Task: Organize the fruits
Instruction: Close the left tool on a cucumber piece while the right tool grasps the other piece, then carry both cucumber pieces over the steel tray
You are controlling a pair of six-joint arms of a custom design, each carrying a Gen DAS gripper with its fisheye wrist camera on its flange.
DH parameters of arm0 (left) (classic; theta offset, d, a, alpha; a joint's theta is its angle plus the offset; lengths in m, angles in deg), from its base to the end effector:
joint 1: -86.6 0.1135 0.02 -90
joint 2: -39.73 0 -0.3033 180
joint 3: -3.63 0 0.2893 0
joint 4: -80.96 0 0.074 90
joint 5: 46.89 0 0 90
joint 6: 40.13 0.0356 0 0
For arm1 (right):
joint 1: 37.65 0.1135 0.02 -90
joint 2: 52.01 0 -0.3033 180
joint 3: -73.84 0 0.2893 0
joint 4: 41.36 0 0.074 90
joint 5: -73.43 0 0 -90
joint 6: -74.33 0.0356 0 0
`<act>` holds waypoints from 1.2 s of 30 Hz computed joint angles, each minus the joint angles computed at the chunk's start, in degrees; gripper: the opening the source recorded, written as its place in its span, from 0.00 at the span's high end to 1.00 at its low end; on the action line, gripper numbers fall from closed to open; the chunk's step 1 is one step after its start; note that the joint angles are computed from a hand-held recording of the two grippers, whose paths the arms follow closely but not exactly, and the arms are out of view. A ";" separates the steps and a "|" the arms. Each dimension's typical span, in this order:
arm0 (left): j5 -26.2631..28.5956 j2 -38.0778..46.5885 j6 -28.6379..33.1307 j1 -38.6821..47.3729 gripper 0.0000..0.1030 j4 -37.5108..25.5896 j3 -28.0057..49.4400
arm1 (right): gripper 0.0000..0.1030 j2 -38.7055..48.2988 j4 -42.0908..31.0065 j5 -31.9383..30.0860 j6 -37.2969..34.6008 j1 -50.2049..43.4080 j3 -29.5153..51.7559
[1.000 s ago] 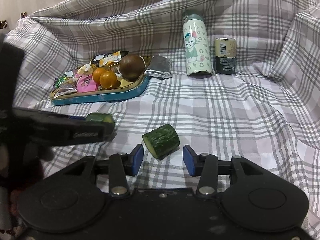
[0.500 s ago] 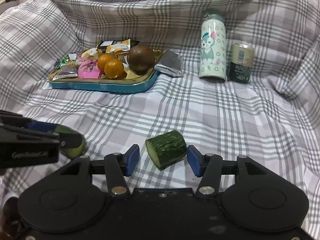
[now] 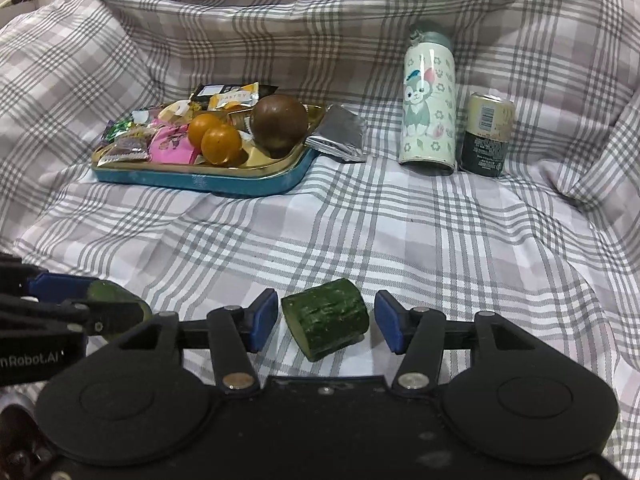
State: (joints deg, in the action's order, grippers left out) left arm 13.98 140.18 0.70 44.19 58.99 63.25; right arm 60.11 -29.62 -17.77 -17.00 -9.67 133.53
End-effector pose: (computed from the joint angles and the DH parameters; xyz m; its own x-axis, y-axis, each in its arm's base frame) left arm 0.2642 -0.2178 0.1291 -0.7508 -0.2094 -0.6265 -0.2191 0.9737 -0.0628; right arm 0.3473 0.1854 0.0937 -0.5644 -0.3261 -0.7584 -0.4963 0.8681 -0.0039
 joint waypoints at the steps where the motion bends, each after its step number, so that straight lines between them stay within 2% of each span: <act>1: -0.07 -0.10 -0.30 -0.25 0.56 -0.59 0.13 | 0.49 -0.05 0.25 0.24 -0.47 0.16 -0.25; 5: -0.46 -0.69 -1.45 -1.23 0.56 -2.51 0.39 | 0.54 -0.19 1.65 2.48 -1.81 1.09 -1.29; 8: -1.09 -1.27 -2.58 -2.20 0.56 -4.17 0.55 | 0.63 -0.88 1.17 1.99 -0.85 0.77 -1.75; 14: -2.73 -2.86 -4.36 -4.49 0.56 -7.57 0.55 | 0.64 -3.04 -1.91 -0.70 4.68 -0.62 -2.70; 20: -4.10 -4.79 -6.72 -6.69 0.56 -10.89 0.63 | 0.64 -7.80 -0.19 0.01 8.44 -0.54 -8.02; 28: -6.34 -8.63 -11.80 -11.11 0.56 -15.42 -0.22 | 0.64 -17.61 0.93 2.02 11.70 0.57 -16.65; 36: -8.54 -12.26 -21.44 -18.13 0.56 -22.01 -1.58 | 0.64 -33.75 -1.43 2.98 13.43 3.87 -26.62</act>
State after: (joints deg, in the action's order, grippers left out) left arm 5.44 127.92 -20.74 26.06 36.98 61.67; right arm 26.36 -31.05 -14.79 -3.56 -5.80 106.91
